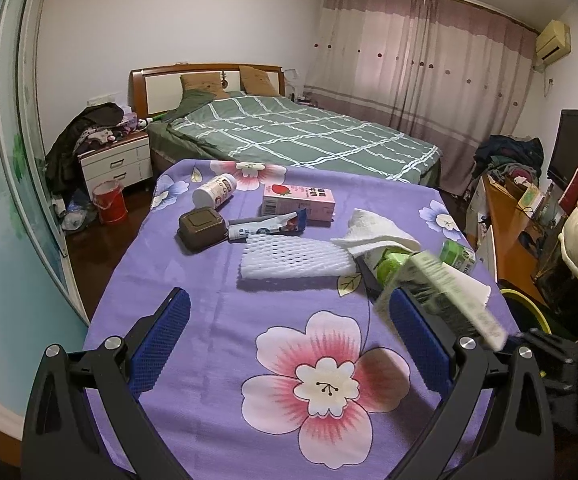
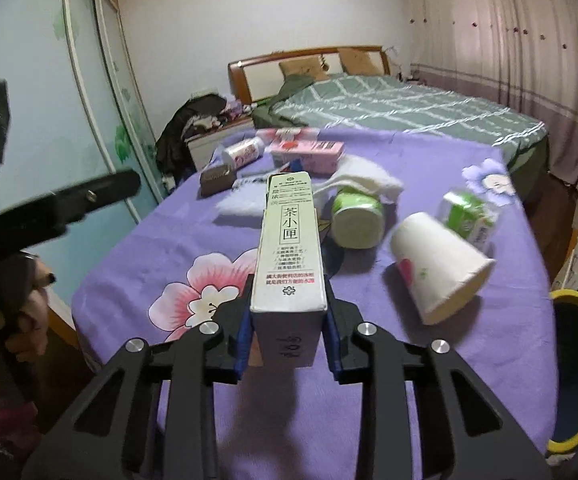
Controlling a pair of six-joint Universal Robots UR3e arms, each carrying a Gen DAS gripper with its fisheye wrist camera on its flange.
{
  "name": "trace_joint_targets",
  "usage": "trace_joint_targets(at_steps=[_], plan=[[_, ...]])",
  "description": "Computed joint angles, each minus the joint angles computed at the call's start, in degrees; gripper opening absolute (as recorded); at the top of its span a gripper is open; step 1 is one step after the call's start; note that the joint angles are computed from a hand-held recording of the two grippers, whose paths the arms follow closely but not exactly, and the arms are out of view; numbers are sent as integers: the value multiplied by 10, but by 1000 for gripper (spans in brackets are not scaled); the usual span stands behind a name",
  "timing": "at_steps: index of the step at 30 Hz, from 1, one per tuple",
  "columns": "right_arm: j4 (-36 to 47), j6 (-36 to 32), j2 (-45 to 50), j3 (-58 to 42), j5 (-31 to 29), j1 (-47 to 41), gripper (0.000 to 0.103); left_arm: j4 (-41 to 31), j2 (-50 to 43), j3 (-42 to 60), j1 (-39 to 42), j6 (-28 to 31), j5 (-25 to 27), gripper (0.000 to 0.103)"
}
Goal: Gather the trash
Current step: 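Grasp the tea carton with the right gripper and drop it into the bin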
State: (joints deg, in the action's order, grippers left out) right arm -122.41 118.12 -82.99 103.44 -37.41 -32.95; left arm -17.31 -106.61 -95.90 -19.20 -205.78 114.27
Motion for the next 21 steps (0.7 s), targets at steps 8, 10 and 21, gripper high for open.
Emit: trace_joint_targets(at_steps=[8,10,21], plan=[[-100,100,13,-6,26,-104,28,-14,-29,39,-23,7,1,98],[-161,152,43,-22,16,-121,28,-17,-36,47,-26,9,-2,98],[-316,343,244,-183,-151,-144,28,-65,-116,148,-50,25,-26,98]])
